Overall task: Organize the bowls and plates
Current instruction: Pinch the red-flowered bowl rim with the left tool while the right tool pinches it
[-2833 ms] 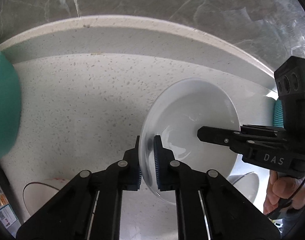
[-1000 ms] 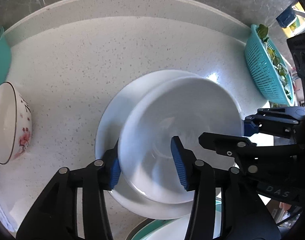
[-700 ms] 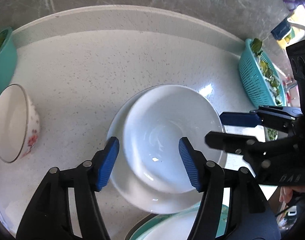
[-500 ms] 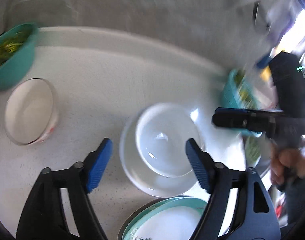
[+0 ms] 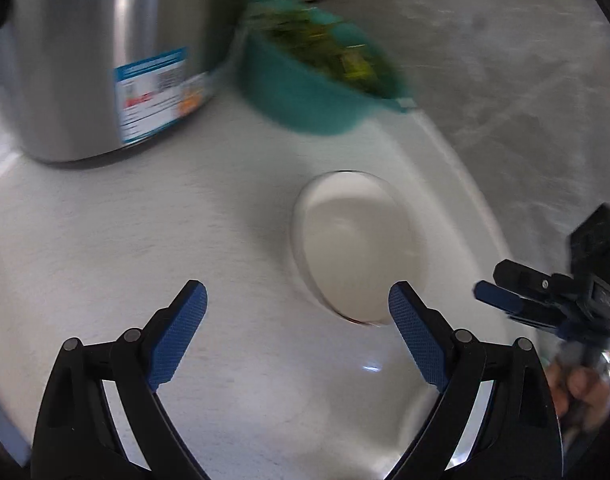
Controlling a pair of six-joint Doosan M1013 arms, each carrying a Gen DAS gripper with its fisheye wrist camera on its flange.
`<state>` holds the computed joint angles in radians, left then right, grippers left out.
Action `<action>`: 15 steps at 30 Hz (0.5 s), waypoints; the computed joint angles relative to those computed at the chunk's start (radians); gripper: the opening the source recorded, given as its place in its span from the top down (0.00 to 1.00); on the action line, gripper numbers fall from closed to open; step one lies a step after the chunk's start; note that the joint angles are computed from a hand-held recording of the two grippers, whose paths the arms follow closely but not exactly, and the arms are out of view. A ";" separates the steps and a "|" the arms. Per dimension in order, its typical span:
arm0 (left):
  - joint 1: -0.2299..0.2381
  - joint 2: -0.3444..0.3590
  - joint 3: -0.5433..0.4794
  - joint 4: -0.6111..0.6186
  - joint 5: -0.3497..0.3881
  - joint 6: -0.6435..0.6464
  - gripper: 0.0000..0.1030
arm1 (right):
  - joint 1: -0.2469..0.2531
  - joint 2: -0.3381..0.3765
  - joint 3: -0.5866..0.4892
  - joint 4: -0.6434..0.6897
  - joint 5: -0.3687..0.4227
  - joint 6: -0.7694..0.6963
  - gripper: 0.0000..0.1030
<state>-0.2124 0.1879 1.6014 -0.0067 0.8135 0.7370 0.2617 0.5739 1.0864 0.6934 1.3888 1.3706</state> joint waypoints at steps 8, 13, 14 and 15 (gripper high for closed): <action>0.003 0.077 -0.072 0.062 0.077 -0.072 0.18 | 0.052 0.111 -0.123 -0.050 0.087 0.014 0.34; 0.051 0.102 -0.048 -0.133 -0.006 0.048 0.62 | 0.057 0.164 -0.164 -0.017 0.163 0.052 0.55; 0.059 0.108 -0.046 -0.164 -0.012 0.072 0.75 | 0.056 0.168 -0.164 -0.007 0.167 0.057 0.62; 0.063 0.112 -0.044 -0.183 -0.017 0.088 0.78 | 0.056 0.173 -0.168 0.000 0.171 0.061 0.67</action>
<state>-0.1493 0.2997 1.5577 -0.1895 0.7964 0.8250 0.3177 0.7469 0.9185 0.6933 1.5600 1.4311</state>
